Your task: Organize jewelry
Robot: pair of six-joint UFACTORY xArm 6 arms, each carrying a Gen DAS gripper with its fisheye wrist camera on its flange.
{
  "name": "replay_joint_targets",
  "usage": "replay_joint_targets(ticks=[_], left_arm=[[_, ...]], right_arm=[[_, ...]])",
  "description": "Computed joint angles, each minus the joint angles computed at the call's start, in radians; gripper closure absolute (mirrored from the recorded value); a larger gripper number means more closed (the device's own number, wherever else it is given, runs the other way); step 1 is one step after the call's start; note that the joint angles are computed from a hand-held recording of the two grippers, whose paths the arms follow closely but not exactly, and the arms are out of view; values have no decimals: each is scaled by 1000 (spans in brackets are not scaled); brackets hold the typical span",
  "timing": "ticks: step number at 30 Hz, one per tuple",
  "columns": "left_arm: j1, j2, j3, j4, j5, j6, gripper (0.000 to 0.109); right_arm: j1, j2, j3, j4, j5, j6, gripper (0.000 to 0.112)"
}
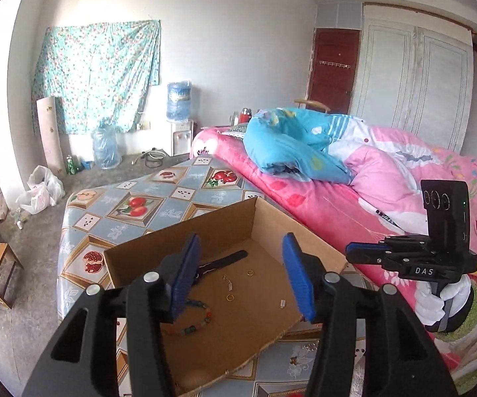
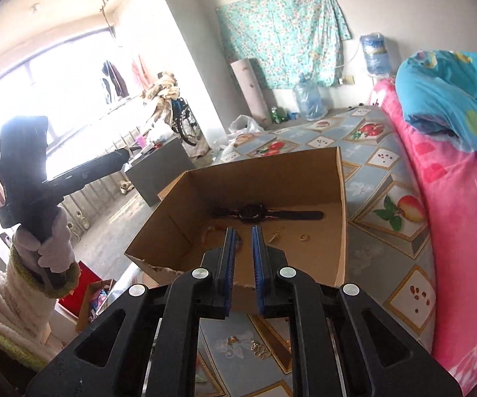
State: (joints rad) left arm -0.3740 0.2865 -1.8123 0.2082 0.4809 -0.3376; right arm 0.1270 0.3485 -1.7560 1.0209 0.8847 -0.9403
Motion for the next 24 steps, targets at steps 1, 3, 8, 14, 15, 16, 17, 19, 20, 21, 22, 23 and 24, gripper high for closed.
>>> replay_joint_targets(ticks=[1,3,8,14,15,16,17,19,20,21,22,23,24], left_arm=[[-5,-50,85,44,-48,-45,51],[-18,-122,209,74,-99,-102,50],[-66,-216,408,-57,-176,-72,49],[-113,-171,454,-94,-148,-128,49],[-119,-148,445,-83,-136,-147,49],[-125,-124,434,-59,-115,-174,49],[-132,-93,407,-17,-78,-209,51],[-139,-35,360,27,-24,-224,60],[-142,-10,341,21,-12,-206,63],[-144,14,322,19,-7,-193,65],[-145,37,301,17,2,-184,69],[-146,59,276,17,16,-174,72],[-145,80,252,16,26,-158,73]], right_arm=[[0,-36,60,21,-20,-36,98],[-5,-85,146,52,-21,-78,97],[14,-137,285,17,-27,-50,97],[43,-153,388,-60,-51,23,97],[47,-150,396,-63,-59,32,97],[53,-155,409,-74,-75,41,97],[60,-156,418,-87,-96,51,97],[67,-152,427,-98,-116,75,98],[69,-153,433,-104,-123,88,98],[72,-152,438,-111,-131,97,98],[76,-158,443,-118,-138,108,98],[78,-158,447,-124,-146,114,98],[81,-160,452,-132,-155,117,98]])
